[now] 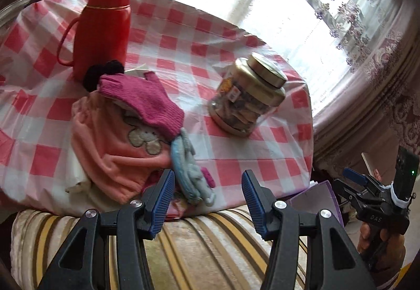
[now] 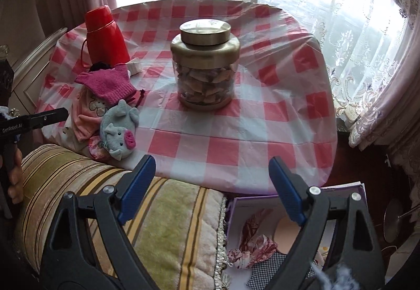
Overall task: Organize soft objects
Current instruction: 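Move both open tools back to the pile on the table, then grasp the pink knit glove with the right tool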
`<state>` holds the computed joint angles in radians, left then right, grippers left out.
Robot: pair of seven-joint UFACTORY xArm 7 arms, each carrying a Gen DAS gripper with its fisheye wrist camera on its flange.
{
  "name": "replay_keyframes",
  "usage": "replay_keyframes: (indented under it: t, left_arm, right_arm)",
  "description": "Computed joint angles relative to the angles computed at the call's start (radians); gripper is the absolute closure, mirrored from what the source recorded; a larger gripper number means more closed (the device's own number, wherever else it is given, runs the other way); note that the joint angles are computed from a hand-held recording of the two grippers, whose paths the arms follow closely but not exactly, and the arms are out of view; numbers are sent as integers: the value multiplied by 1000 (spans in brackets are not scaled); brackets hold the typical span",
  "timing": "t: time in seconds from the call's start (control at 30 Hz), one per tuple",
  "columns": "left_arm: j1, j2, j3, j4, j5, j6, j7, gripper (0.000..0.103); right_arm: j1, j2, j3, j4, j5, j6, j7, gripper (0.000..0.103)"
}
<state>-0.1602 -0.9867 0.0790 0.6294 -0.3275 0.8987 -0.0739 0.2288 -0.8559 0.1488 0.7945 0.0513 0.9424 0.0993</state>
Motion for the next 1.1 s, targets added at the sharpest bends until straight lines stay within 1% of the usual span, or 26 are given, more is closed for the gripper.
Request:
replay_keyframes:
  t: [0.27,0.53,0.73,0.9,1.1]
  left_arm:
    - [72,47,64,18,28,-14,18,49]
    - [106,110,99,49,28,-25,71,49]
    - [132,137,125,47,4,-33,95,49]
    - [155,148,140,40,-8,-39,115,49]
    - [171,177,160,36,-31,-49,138,49]
  right_arm:
    - [57,169,50,91,5,-69,-24,13]
    - [137,383,77,206,18,-149,-75,13]
    - [186,574,94,330,18,-162,-118,13]
    - [207,722,113,427,-40,-178,-110,13]
    - [237,843,106,503,-74,-204,-90,13]
